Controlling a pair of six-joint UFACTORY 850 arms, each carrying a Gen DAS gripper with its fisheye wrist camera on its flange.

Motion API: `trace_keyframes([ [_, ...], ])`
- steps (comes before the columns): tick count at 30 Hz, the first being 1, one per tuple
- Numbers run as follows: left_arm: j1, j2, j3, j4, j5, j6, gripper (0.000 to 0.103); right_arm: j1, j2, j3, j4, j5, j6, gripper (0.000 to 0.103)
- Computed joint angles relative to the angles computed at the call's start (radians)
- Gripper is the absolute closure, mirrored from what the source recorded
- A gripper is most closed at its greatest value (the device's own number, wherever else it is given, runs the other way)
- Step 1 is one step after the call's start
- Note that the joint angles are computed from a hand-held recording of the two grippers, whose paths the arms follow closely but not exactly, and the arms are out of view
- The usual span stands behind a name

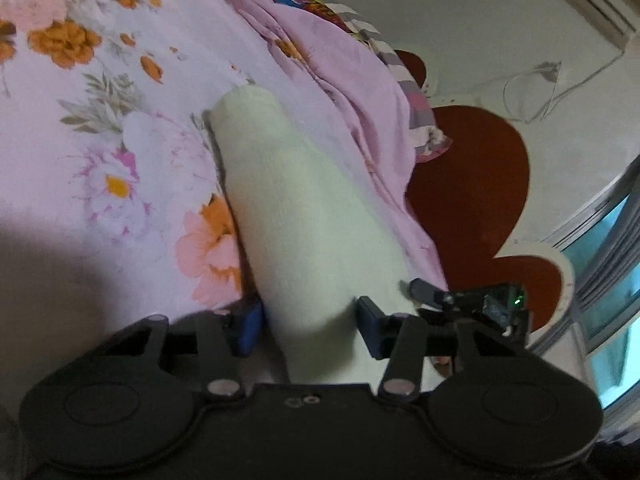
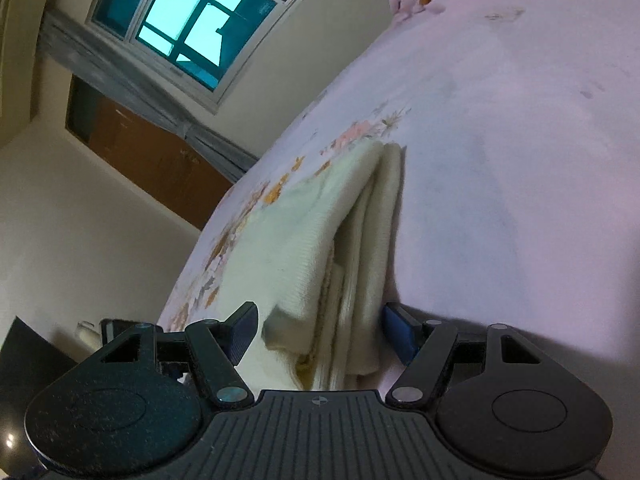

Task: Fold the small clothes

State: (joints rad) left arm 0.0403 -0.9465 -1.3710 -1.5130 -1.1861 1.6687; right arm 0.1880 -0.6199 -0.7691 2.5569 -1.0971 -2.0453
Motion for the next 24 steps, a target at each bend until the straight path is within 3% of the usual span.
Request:
trace_keyframes([
  [3,-0.010,-0.026,-0.027,-0.007,-0.030,-0.017,0.051,0.007,-0.018,-0.026,-0.008,0.007,-0.013,0.034],
  [8,-0.042,0.017,0.038,-0.113,0.061,0.075,0.056,0.047,-0.026,-0.049,0.071,0.074,-0.110,0.035],
  [11,-0.076,0.082,0.105,-0.197,0.173,0.191,0.063,0.075,-0.002,-0.049,0.120,0.148,-0.172,0.063],
  [15,-0.083,0.153,0.184,-0.283,0.216,0.261,0.069,0.127,0.048,-0.025,0.231,0.186,-0.235,0.071],
  [20,-0.042,0.384,0.406,-0.404,0.132,0.487,0.070,0.226,0.256,0.114,0.370,0.149,-0.404,0.071],
  [24,0.021,0.689,0.661,-0.437,0.052,0.673,0.069,0.376,0.506,0.263,0.542,0.140,-0.556,0.071],
])
